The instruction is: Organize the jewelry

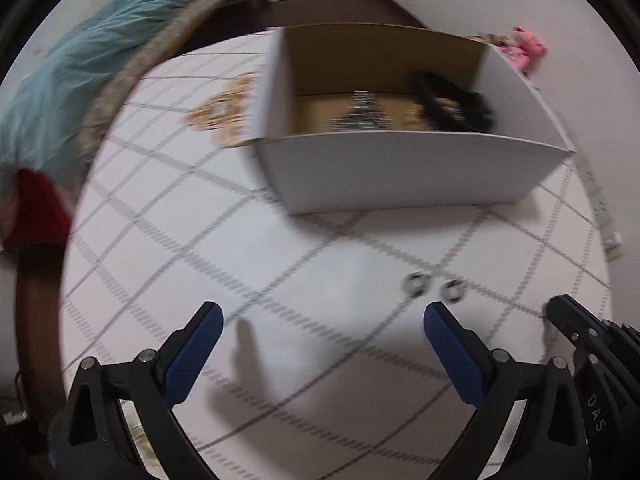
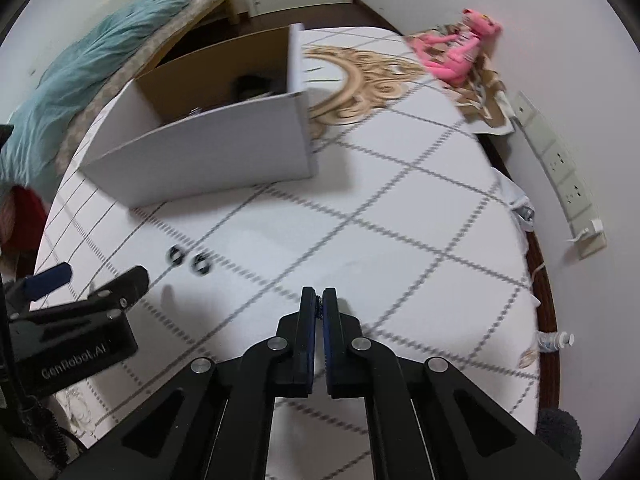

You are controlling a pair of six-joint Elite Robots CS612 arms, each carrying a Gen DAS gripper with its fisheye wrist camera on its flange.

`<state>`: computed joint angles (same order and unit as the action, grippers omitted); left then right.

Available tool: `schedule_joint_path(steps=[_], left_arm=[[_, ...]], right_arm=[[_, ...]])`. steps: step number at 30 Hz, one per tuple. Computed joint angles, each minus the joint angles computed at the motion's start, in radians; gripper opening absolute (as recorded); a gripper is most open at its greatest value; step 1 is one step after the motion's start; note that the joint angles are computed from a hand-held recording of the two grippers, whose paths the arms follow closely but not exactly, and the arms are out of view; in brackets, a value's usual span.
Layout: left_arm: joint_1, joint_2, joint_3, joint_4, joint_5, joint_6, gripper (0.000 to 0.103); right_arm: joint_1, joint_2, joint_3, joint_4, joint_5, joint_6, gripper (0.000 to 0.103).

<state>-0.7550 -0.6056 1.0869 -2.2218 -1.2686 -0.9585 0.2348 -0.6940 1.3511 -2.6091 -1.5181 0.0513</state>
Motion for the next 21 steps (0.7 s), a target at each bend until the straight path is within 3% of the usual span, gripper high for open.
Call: schedule_joint_path(steps=[1, 3, 7, 8, 9, 11, 15, 18, 21], left_arm=[[0.001, 0.012, -0.013, -0.021, -0.017, 0.024, 0.101], [0.001, 0.023, -0.027, -0.041, -0.033, 0.049, 0.083], [-0.002, 0.030, -0.029, -0.108, -0.036, 0.072, 0.060], [-0.003, 0.030, -0.028, -0.118, -0.036, 0.079, 0.049], [-0.003, 0.029, -0.023, -0.141, -0.037, 0.088, 0.031], [0.004, 0.024, -0.002, -0.214, -0.081, 0.093, 0.010], [0.005, 0.005, 0.036, -0.256, -0.084, 0.062, 0.004], [0.013, -0.024, 0.090, -0.295, -0.074, 0.036, 0.004], [0.019, -0.057, 0.148, -0.318, -0.060, 0.001, 0.004]], right_arm=[[-0.004, 0.000, -0.002, 0.002, -0.004, 0.004, 0.003], [-0.010, 0.000, -0.003, 0.005, -0.004, 0.013, 0.003], [-0.019, 0.004, -0.011, 0.016, -0.006, 0.026, 0.003], [-0.021, 0.006, -0.016, 0.025, -0.003, 0.029, 0.003], [-0.024, 0.010, -0.024, 0.040, 0.004, 0.036, 0.003], [-0.029, 0.014, -0.036, 0.063, 0.014, 0.046, 0.004], [-0.034, 0.011, -0.039, 0.047, 0.061, 0.062, 0.011], [-0.033, 0.007, -0.036, 0.030, 0.133, 0.050, 0.029], [-0.022, 0.012, -0.046, 0.039, 0.200, 0.013, 0.029]])
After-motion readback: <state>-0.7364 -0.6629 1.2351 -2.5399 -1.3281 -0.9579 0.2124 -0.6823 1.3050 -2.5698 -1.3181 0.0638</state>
